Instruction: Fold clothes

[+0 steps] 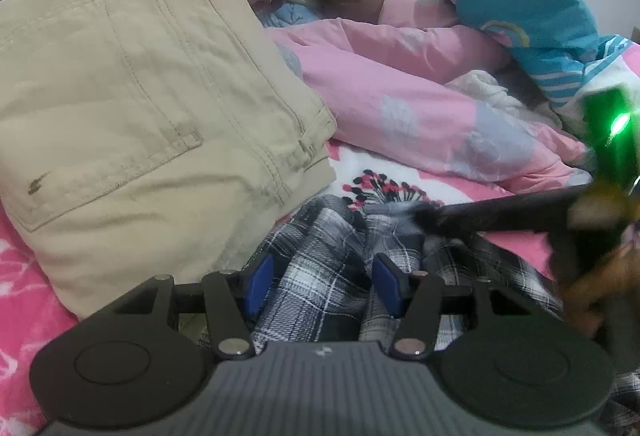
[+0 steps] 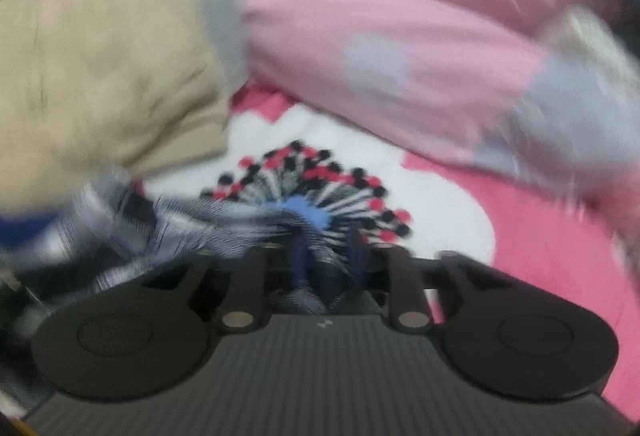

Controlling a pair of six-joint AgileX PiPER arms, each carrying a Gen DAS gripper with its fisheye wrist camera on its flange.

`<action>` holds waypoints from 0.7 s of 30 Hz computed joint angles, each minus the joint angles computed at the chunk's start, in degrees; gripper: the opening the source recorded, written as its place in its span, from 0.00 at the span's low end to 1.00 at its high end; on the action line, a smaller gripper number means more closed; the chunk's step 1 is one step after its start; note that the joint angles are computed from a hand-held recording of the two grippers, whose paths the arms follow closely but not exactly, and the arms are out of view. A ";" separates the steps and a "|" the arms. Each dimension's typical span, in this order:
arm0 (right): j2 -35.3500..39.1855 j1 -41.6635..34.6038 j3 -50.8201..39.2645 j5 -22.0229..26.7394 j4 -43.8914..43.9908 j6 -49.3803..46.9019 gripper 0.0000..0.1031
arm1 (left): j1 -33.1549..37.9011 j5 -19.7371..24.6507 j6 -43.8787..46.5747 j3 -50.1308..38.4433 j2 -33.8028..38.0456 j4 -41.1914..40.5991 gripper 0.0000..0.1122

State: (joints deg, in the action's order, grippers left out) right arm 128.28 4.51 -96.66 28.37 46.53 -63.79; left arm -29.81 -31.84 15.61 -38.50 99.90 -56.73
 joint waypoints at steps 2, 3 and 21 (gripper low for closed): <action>-0.54 -4.27 -2.86 6.89 3.03 3.24 0.51 | -0.21 -0.61 -0.50 0.33 -0.13 0.58 0.50; -1.92 -6.60 -2.37 9.59 5.51 2.22 0.52 | -0.44 -1.19 -0.83 0.55 -0.22 0.91 0.51; -6.40 -18.33 9.22 9.17 -1.71 -12.48 0.41 | -3.21 -3.97 12.76 -3.15 2.21 -14.18 0.54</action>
State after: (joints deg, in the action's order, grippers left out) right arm 121.88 -13.82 -87.43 37.54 44.82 -76.27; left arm -33.02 -35.81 28.37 -41.65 102.11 -70.91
